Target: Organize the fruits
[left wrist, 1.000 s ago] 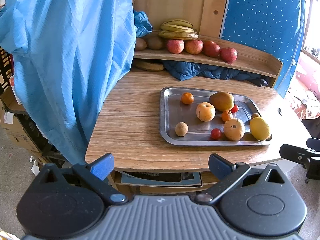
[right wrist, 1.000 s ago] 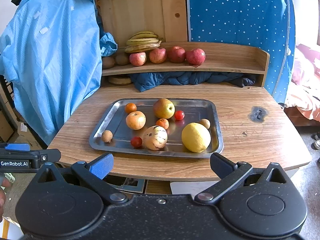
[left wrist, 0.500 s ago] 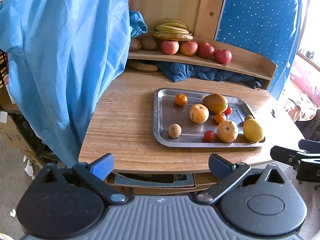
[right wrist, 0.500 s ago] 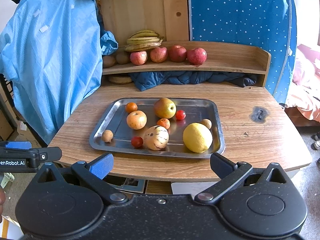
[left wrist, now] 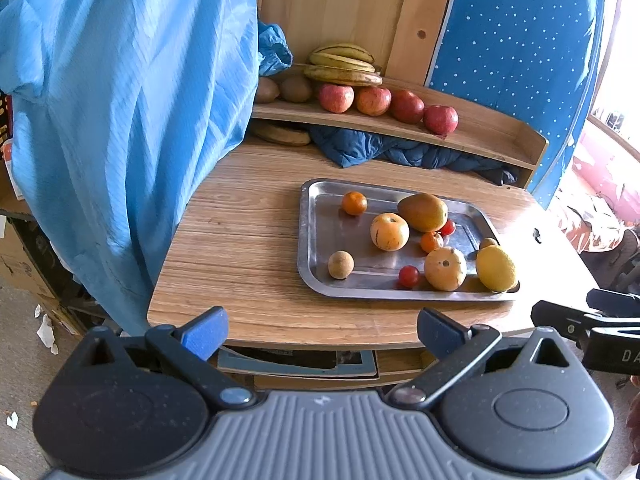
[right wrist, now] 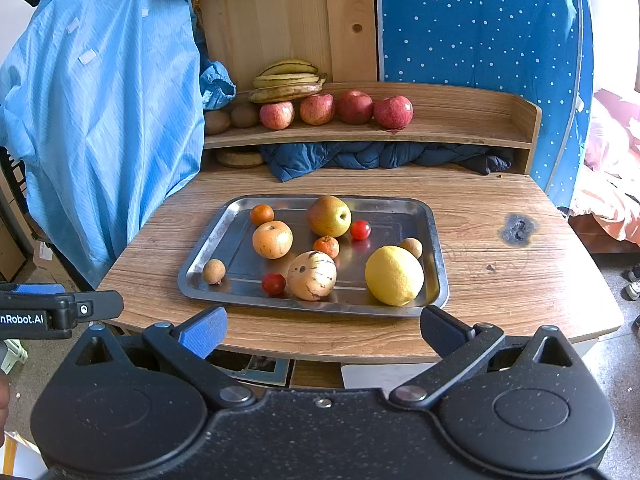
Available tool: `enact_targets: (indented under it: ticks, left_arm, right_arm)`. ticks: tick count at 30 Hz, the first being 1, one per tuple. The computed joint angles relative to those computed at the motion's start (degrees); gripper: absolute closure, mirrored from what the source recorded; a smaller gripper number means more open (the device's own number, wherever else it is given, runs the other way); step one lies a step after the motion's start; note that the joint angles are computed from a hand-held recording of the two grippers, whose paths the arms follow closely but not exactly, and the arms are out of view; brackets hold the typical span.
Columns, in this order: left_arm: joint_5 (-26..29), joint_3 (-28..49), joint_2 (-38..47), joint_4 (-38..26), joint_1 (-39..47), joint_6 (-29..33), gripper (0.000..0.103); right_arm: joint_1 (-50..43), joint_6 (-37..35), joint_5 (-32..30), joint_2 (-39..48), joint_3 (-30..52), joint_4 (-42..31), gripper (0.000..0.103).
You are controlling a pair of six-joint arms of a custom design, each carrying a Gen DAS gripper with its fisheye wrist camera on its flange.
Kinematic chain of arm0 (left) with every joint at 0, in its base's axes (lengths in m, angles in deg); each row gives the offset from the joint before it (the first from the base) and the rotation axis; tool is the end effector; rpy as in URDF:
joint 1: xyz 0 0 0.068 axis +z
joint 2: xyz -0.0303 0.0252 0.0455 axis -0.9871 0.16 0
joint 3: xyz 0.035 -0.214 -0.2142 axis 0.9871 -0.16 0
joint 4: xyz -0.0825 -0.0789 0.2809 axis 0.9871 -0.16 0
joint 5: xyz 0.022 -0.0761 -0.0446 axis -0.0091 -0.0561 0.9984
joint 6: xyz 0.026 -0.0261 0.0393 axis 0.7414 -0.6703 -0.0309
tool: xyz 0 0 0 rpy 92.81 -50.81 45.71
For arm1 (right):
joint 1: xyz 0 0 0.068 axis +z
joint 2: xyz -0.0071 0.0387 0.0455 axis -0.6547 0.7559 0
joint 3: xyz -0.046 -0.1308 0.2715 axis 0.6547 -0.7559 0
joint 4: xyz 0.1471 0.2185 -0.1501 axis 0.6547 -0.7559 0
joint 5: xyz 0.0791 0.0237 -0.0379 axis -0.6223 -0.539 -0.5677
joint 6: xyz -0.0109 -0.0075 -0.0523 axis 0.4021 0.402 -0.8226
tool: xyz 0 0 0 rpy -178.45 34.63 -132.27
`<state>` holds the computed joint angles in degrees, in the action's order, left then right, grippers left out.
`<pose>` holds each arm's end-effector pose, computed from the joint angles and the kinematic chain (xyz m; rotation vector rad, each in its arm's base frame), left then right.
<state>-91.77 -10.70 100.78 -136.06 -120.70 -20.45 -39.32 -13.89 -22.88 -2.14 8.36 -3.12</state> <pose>0.1570 -0.1048 0.2445 -0.6345 2.3198 0.0443 0.2373 0.0219 0.2001 -0.6229 2.2541 0.3755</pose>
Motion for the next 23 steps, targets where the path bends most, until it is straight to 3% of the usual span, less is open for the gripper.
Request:
enact_targets:
  ticks: [23]
  left_arm:
    - [1.17,1.23,4.11,3.34,0.83,0.62,0.001]
  right_arm:
    - [-1.41,-1.01,-0.33,3.37,1.35,0.30,0.001]
